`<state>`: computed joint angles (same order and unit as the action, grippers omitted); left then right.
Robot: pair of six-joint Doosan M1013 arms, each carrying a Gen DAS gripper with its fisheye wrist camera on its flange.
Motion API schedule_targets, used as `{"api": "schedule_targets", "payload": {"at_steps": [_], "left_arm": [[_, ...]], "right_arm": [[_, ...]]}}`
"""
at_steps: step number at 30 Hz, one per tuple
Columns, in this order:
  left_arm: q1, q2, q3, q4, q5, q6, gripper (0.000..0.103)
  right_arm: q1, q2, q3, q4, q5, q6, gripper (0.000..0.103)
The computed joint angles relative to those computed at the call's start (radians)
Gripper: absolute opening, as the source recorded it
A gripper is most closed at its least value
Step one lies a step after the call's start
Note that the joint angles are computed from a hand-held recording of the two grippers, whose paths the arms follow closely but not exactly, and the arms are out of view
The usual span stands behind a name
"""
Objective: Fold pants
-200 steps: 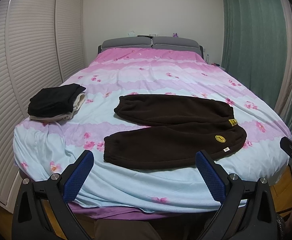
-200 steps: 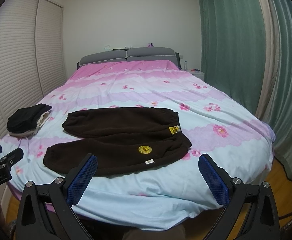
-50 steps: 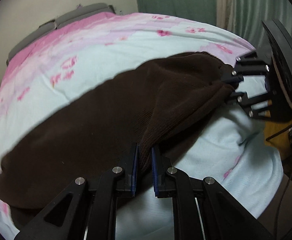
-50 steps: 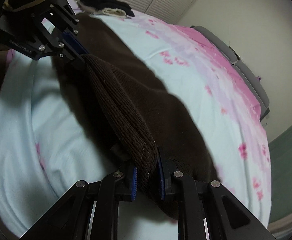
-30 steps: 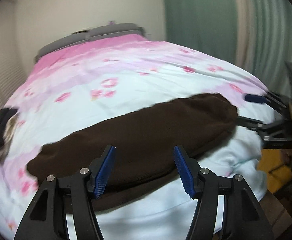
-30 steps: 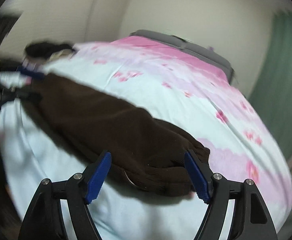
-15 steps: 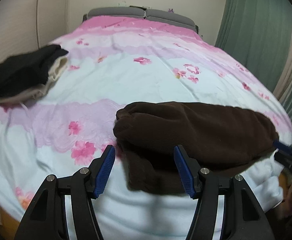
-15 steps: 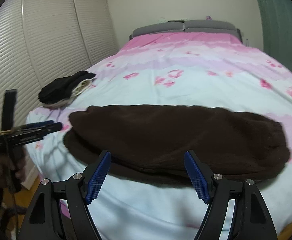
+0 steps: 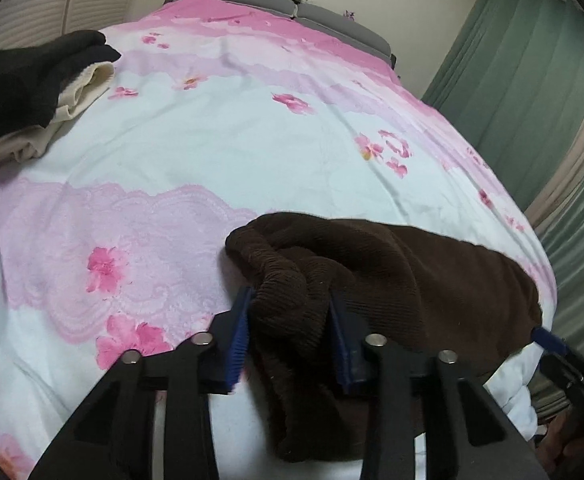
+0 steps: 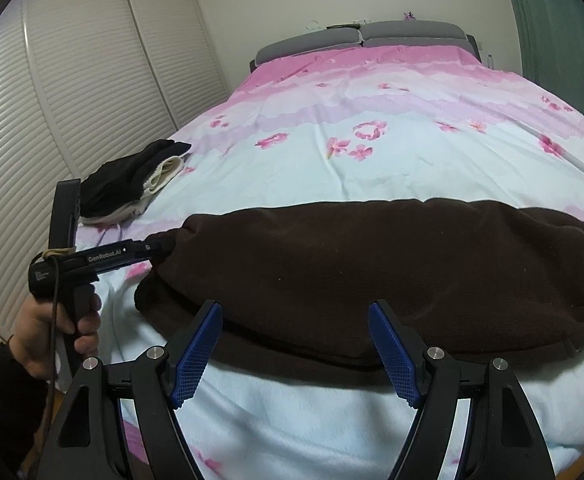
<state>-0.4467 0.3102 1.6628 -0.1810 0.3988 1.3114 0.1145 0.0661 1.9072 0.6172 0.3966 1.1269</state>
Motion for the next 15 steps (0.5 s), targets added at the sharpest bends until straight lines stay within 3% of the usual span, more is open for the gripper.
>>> {"api": "schedule_targets", "payload": {"at_steps": [3, 8, 11, 15], "left_arm": [[-0.005, -0.021, 0.012, 0.025, -0.005, -0.035, 0.028], [-0.056, -0.096, 0.04, 0.273, 0.017, -0.274, 0.027], [-0.081, -0.136, 0.068, 0.331, 0.008, -0.366, 0.028], [-0.098, -0.111, 0.084, 0.356, 0.051, -0.426, 0.028]], "right_arm": [[-0.005, -0.001, 0.002, 0.003, -0.002, 0.001, 0.076], [-0.024, -0.007, 0.006, 0.032, 0.004, -0.015, 0.076], [-0.042, -0.02, 0.013, 0.064, 0.001, -0.043, 0.076], [-0.063, -0.034, 0.022, 0.085, -0.006, -0.078, 0.076]]}}
